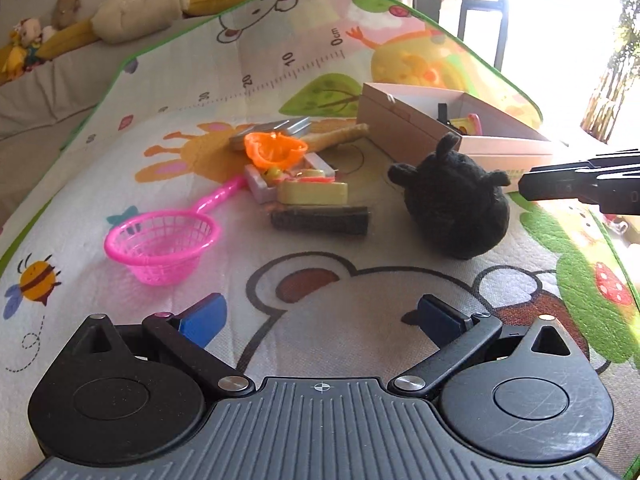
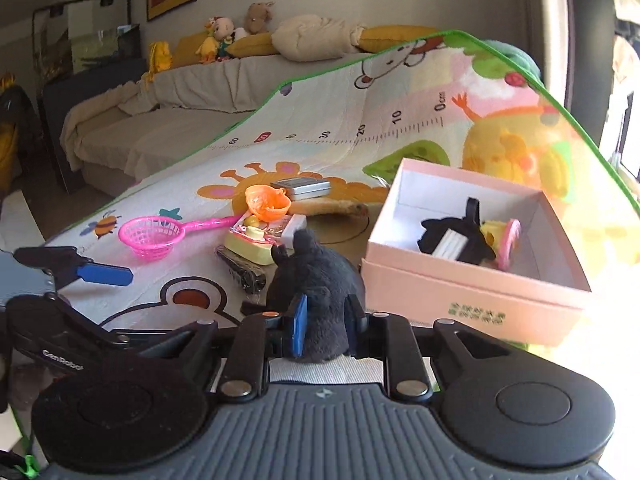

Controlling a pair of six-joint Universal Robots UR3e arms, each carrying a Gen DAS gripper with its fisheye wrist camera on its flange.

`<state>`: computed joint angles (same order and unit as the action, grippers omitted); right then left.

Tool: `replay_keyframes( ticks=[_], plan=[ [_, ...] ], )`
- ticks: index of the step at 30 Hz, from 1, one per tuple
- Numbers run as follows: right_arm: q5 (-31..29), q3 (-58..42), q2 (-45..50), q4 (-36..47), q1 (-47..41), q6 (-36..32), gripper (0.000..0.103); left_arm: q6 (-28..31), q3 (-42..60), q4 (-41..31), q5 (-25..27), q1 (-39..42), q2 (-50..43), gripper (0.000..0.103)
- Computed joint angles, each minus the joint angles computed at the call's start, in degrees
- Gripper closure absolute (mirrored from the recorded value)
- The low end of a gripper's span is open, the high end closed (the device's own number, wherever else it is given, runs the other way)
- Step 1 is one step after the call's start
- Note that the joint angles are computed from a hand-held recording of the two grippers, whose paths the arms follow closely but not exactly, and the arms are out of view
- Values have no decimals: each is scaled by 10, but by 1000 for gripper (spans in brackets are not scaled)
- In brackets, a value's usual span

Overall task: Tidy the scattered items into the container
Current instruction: 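Move the left tool to the black plush cat and grasp it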

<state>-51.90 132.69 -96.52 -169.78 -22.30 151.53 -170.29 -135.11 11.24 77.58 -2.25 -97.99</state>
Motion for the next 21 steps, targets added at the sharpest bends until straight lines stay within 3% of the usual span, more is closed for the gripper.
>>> replay_keyframes(
  ticks=[1, 3, 5, 7, 10, 12, 16, 19, 21],
  plan=[
    [19, 23, -27, 13, -33, -11, 83, -1, 10, -2, 5, -11, -7, 0],
    [17, 71, -48, -41, -67, -16, 81, -7, 41, -12, 15, -38, -27, 0],
    [23, 88, -45, -63, -92, -17, 69, -17, 79, -27, 18, -63, -46, 0],
    [23, 93, -7, -138, -106, 15, 43, -29, 124, -27, 14, -89, -76, 0],
    [-44, 60, 101, -310, -92, 129, 20, -49, 213, -41, 39, -134, -137, 0],
    [-41, 15, 155, -331, -108, 209, 16, -66, 283, -66, 67, -161, -187, 0],
    [-20, -84, 233, -259, -121, 305, 16, -86, 388, -117, 113, -184, -260, 0],
    [-31, -129, 265, -225, -100, 315, 13, -81, 365, -99, 92, -165, -253, 19],
    [-54, -142, 275, -235, -75, 323, 8, -72, 330, -83, 74, -146, -234, 22]
  ],
)
